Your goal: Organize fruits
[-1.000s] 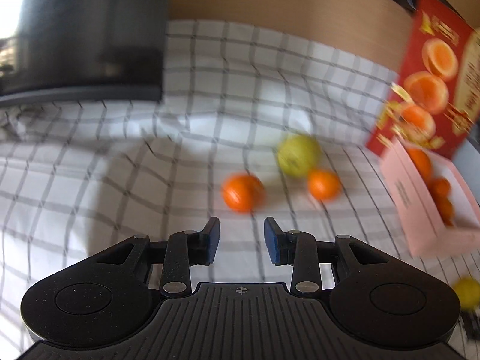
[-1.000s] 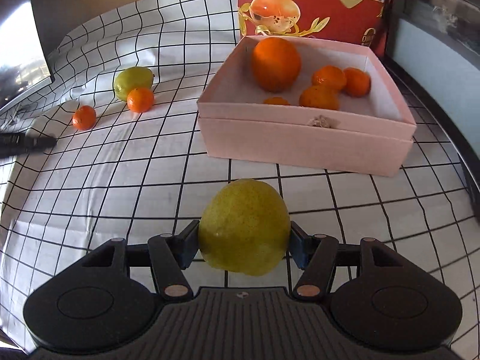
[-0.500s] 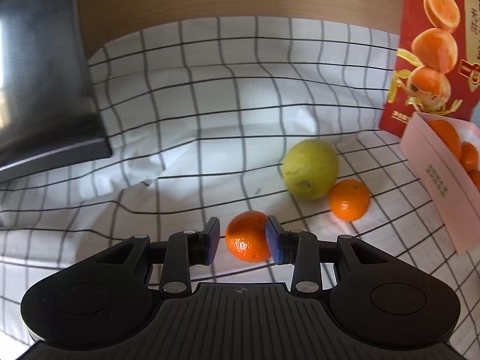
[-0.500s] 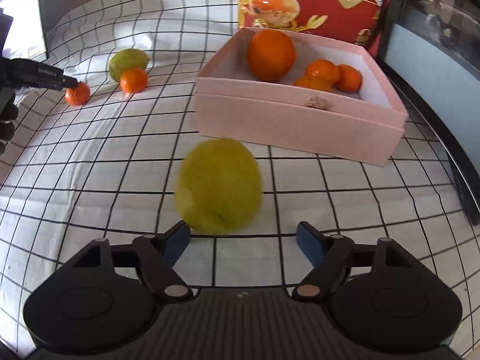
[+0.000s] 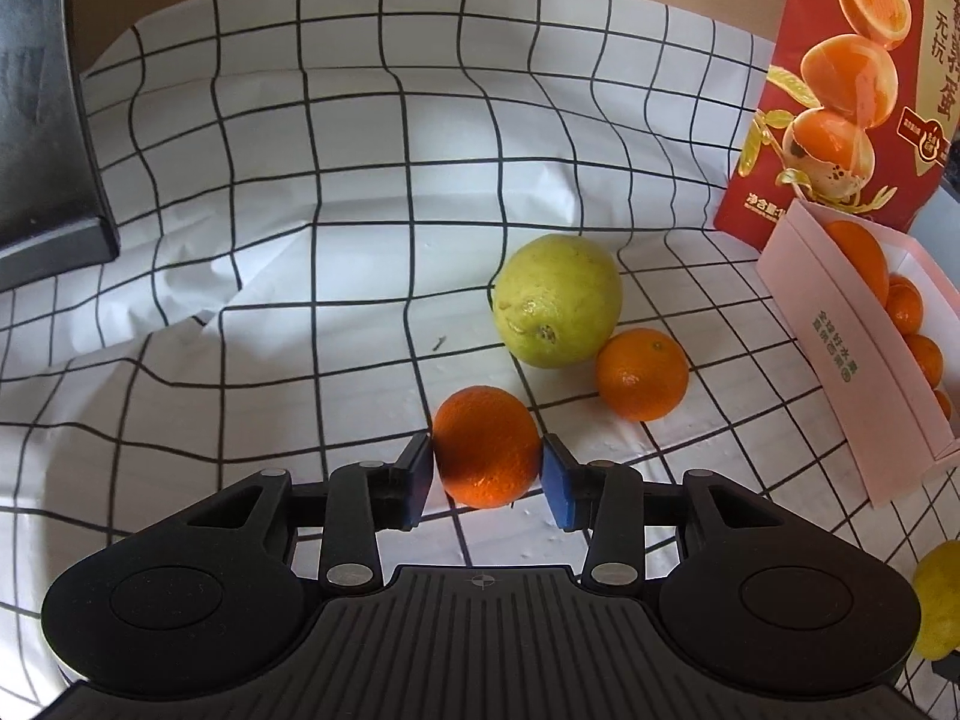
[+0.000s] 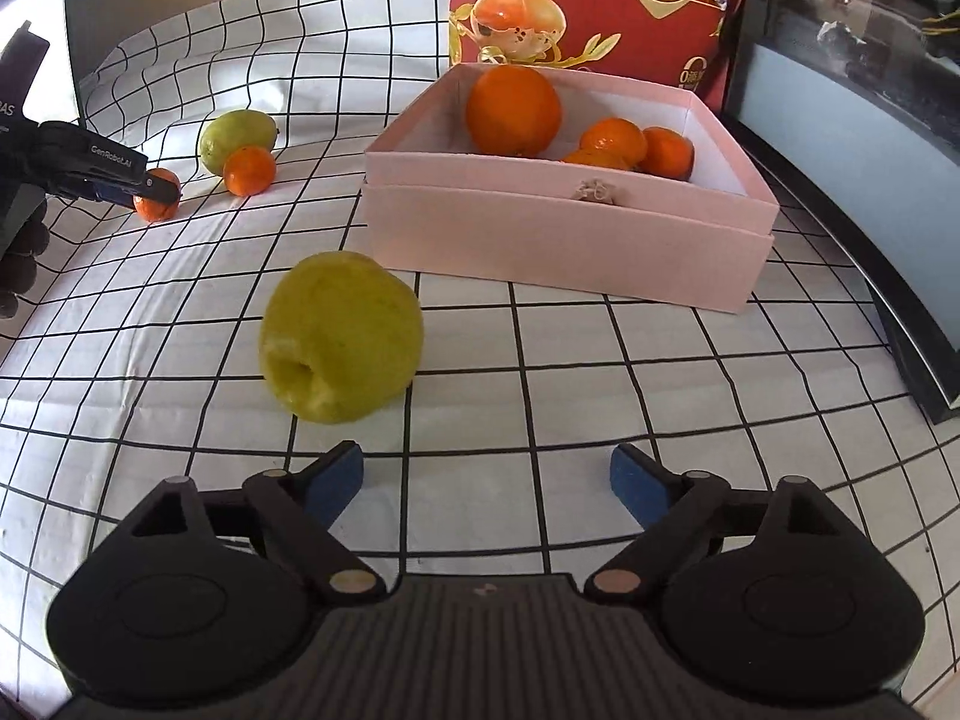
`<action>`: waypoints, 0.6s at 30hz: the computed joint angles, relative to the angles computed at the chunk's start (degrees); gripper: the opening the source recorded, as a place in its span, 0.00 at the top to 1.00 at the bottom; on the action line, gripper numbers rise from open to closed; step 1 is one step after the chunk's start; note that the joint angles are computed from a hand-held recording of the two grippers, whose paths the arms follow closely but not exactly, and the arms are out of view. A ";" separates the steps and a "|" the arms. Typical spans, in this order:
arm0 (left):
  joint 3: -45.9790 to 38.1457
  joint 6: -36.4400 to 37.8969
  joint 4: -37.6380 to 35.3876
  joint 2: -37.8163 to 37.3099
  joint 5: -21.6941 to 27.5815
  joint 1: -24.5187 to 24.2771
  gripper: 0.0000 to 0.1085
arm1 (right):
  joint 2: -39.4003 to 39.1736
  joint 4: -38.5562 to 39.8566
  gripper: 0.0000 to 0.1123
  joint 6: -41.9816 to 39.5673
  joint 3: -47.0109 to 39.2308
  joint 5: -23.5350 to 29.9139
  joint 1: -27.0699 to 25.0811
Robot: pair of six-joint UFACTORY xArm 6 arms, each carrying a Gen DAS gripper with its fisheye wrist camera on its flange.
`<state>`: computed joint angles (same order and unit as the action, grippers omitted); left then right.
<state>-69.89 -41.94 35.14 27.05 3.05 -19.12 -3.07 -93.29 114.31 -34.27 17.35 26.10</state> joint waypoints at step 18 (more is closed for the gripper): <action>7.14 -24.26 20.80 -7.51 -3.59 -0.69 0.60 | -0.01 -6.19 0.08 6.32 0.51 1.15 0.08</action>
<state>-62.75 -66.20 55.95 19.54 -0.54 -19.81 -3.08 -99.48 120.63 -33.76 18.50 26.19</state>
